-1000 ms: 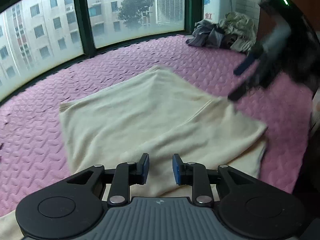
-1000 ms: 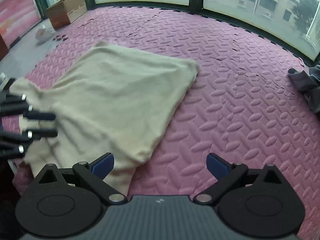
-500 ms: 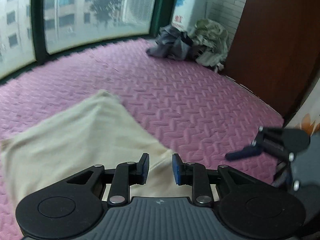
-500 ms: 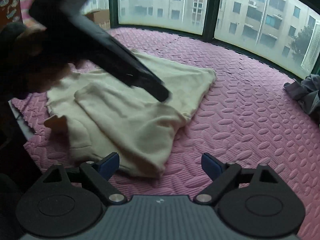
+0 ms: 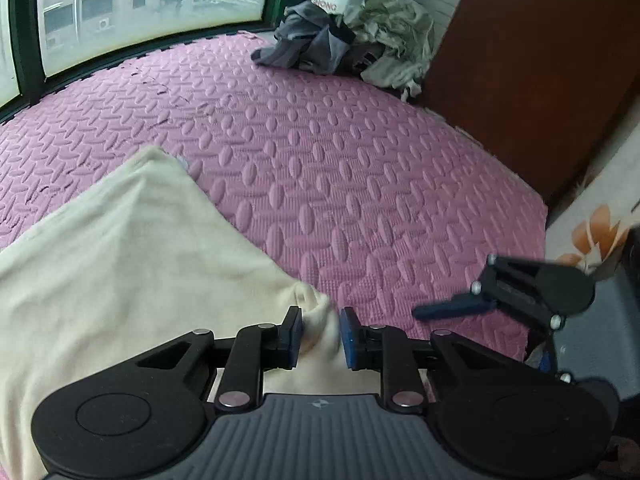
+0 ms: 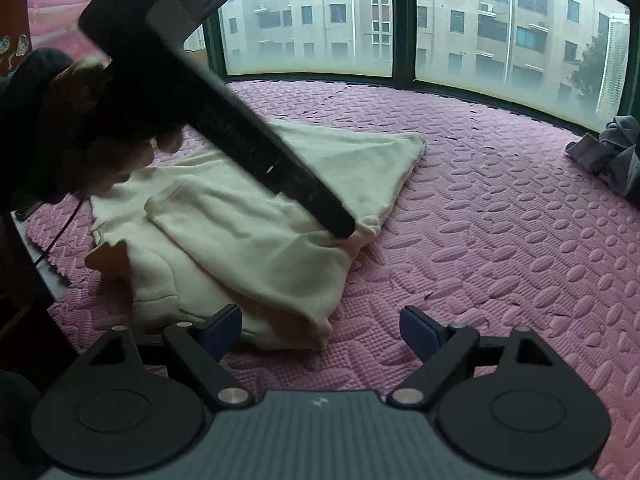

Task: Fold clothes

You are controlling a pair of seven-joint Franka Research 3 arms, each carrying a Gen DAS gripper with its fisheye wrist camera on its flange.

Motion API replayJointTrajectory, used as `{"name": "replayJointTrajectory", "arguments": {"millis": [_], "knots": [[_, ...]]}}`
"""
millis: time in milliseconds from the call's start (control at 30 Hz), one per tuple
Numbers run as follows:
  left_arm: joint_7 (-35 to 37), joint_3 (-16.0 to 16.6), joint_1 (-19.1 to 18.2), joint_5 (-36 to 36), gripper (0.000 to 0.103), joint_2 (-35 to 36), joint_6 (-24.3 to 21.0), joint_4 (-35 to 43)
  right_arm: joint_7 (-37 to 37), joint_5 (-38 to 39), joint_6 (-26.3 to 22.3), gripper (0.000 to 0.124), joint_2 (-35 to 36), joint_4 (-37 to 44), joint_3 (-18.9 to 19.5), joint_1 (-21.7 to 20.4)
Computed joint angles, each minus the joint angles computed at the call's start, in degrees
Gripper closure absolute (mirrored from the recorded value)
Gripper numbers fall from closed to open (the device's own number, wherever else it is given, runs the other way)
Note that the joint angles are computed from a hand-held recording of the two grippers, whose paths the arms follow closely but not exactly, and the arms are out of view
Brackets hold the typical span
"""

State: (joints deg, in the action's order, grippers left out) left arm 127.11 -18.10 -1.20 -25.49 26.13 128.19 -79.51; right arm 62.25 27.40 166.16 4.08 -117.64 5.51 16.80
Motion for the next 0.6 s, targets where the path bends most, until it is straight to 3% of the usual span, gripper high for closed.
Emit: {"name": "replayJointTrajectory", "arguments": {"millis": [100,300,400,533,600], "knots": [[-4.0,0.1,-0.4,0.2,0.079,3.7,-5.2,6.0,-0.5,0.5,1.1,0.035,0.0,-0.3,0.3,0.2],[-5.5,0.1,-1.0,3.0,0.085,5.9,-8.2,9.7,0.0,-0.1,3.7,0.035,-0.2,-1.5,0.3,0.8],[-6.7,0.0,-0.9,3.3,0.083,7.6,-12.4,13.1,-0.1,0.6,4.2,0.035,0.0,-1.5,0.5,0.7],[-7.4,0.2,-1.2,3.9,0.084,7.9,-12.6,13.5,-0.9,2.2,4.6,0.035,0.3,-1.4,0.9,0.6],[-7.0,0.0,-1.0,3.3,0.093,7.3,-10.6,12.1,-1.2,2.5,4.9,0.035,0.5,-1.3,1.0,0.7]]}}
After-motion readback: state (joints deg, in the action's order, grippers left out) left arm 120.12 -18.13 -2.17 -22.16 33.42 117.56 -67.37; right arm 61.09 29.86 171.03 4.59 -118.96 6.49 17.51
